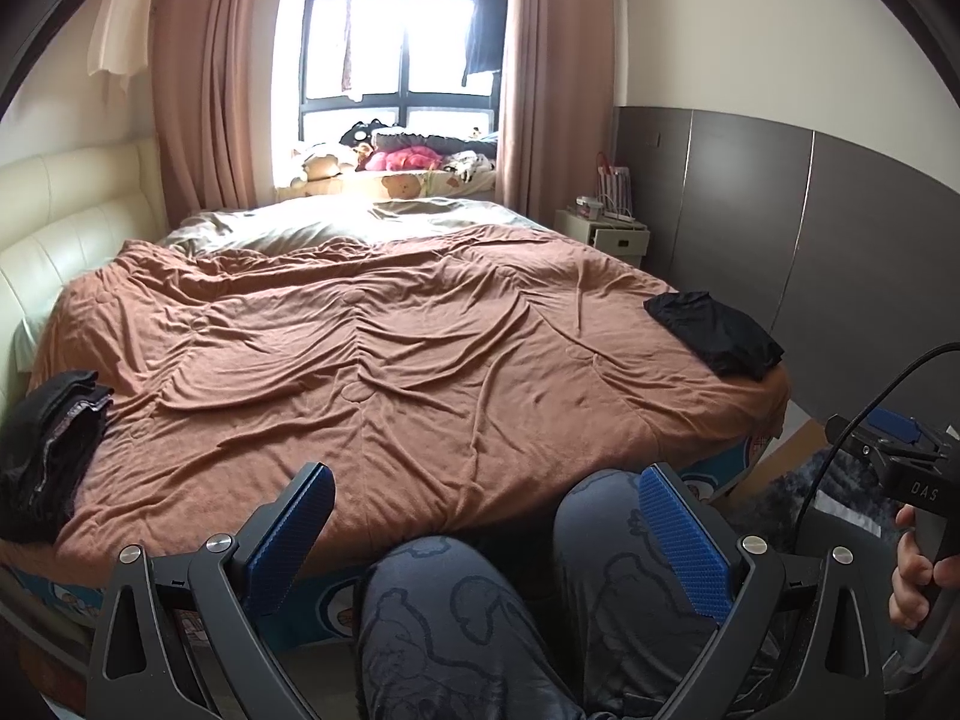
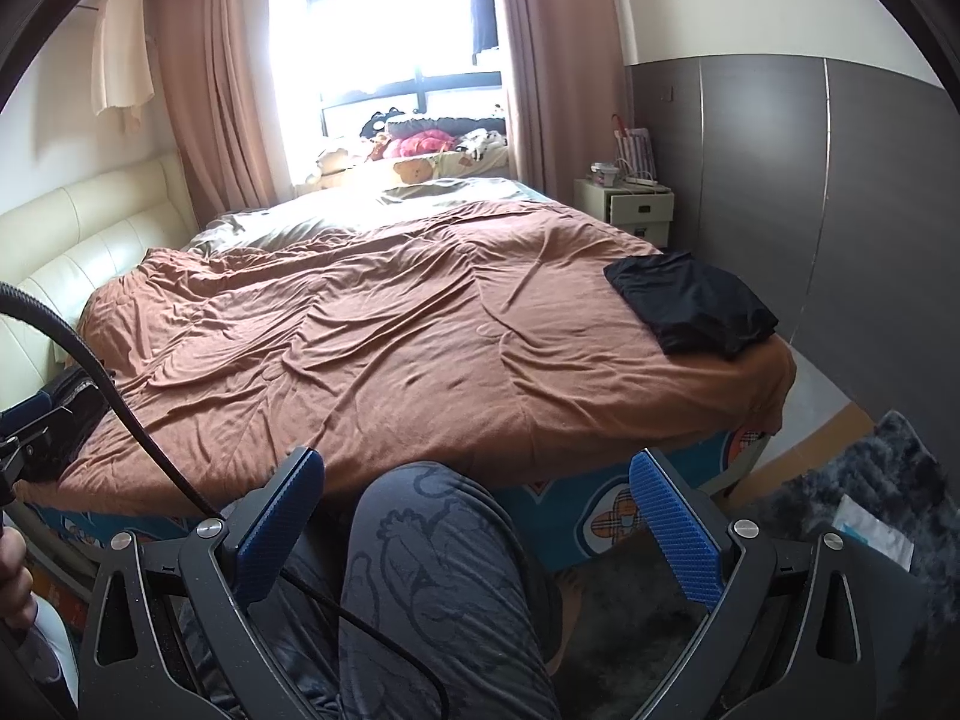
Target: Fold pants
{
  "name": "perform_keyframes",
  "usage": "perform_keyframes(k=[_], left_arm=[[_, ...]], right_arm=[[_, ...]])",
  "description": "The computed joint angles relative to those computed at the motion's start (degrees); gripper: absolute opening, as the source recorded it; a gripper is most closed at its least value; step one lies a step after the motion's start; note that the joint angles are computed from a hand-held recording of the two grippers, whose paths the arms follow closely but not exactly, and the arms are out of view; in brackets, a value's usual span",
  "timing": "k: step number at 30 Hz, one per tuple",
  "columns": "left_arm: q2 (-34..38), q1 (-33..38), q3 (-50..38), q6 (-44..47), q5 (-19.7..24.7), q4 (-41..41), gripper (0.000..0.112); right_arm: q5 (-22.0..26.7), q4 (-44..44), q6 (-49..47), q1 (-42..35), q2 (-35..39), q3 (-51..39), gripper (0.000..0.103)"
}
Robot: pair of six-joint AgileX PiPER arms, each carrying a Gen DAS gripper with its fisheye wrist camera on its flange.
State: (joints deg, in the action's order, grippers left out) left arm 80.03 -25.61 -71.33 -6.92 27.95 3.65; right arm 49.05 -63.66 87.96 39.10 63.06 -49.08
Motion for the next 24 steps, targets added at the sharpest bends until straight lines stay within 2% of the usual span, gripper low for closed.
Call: perform_keyframes(k=[24], left_arm=[[-0.97,-0.12,0.61,-0.86,-0.55,0.1,0.102]], right_arm=[[-2.41,0.81,-3.04,-3.18,-2.04,1.34,0.102]])
